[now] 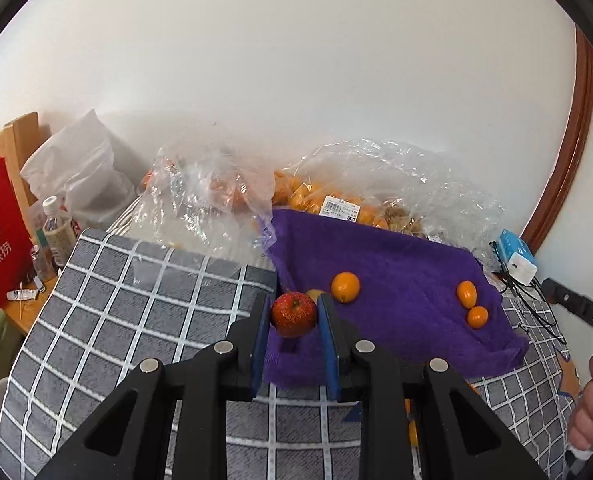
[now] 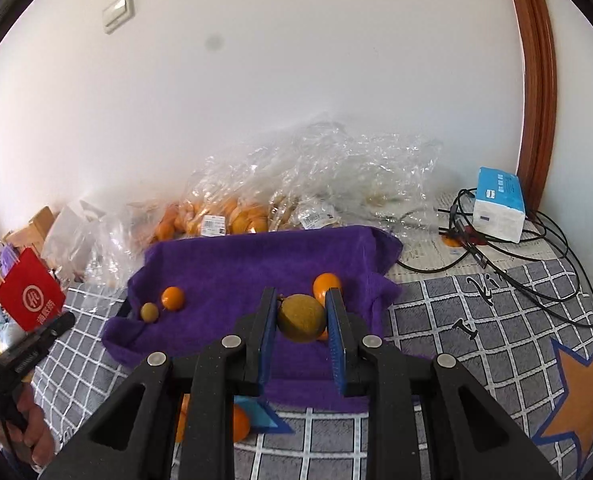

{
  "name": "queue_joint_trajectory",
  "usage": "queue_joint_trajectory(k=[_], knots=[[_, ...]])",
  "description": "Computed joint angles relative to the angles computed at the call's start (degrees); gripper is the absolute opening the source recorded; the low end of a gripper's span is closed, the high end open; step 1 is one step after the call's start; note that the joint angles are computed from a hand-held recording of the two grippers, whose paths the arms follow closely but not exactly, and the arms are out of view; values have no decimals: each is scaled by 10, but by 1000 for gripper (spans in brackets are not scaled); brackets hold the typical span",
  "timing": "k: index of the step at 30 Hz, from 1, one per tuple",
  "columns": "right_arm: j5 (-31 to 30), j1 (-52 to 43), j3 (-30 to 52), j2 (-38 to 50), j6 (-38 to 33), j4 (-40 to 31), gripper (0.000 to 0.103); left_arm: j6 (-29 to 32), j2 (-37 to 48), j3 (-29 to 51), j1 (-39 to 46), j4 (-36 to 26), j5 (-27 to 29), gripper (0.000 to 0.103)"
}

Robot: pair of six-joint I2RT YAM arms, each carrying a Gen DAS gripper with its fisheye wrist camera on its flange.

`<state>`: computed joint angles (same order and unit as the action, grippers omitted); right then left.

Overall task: Organize fruits
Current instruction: 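Carry the apple and yellow-green fruit over the towel and open both grippers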

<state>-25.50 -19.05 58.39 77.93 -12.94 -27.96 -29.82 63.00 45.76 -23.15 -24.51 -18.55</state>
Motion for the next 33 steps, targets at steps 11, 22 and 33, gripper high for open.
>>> queue_joint_trajectory(k=[11, 22, 33], knots=[[63, 49, 12, 124, -12, 20, 24, 17, 145, 57, 22, 62, 40, 23], [98, 62, -2, 172, -25, 42, 24, 15, 222, 51, 23, 80, 55, 23], [110, 67, -20, 172, -22, 76, 28, 29, 252, 69, -10, 64, -15, 23]])
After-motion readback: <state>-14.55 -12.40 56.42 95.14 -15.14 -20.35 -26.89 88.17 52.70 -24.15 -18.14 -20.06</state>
